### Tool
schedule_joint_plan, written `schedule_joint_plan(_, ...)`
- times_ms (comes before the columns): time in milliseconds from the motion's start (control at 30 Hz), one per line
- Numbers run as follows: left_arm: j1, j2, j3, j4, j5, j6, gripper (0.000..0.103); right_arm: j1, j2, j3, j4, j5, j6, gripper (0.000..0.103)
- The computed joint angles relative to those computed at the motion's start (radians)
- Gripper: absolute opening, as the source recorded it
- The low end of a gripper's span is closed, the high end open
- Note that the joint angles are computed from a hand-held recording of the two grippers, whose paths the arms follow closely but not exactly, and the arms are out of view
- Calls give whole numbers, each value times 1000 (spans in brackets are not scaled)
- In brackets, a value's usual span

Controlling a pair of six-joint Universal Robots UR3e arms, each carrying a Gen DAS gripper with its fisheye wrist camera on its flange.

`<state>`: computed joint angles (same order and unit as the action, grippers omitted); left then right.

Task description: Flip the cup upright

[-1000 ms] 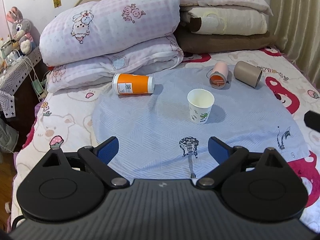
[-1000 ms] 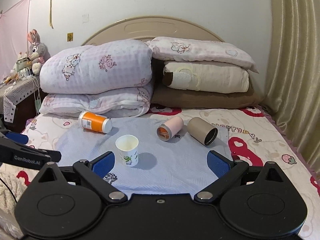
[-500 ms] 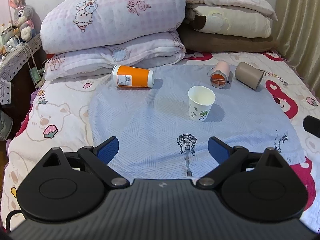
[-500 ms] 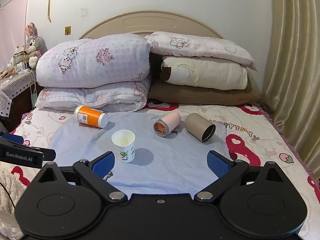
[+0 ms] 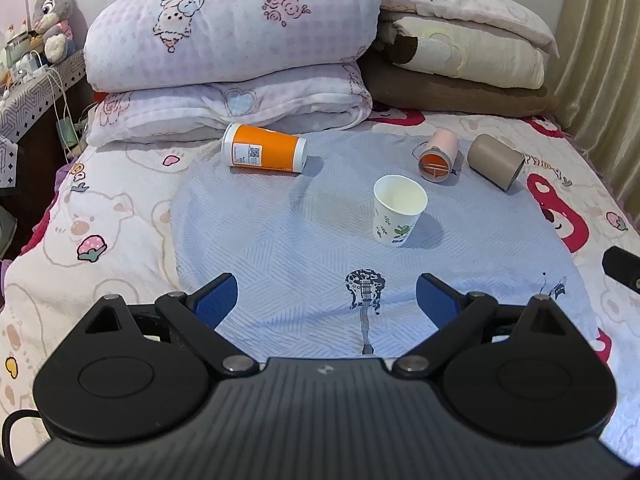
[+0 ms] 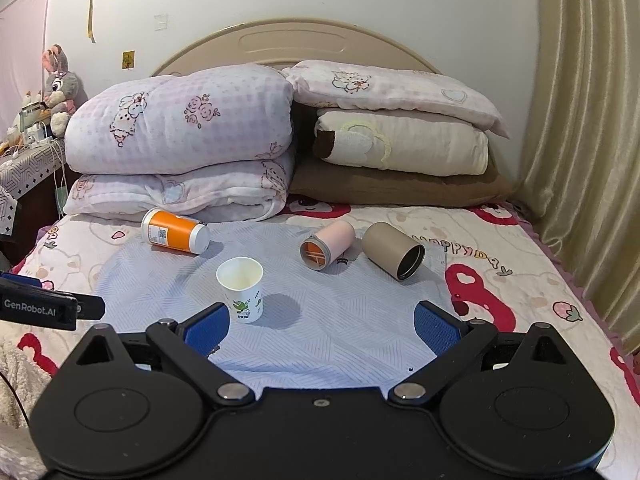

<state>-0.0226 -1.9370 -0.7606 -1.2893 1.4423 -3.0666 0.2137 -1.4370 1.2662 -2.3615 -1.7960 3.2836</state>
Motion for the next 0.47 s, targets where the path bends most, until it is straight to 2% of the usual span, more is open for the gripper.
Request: schedule_joint_plan(467,-2,5,-1,3,29,-21,100,4,0,1,8,-15,8,100)
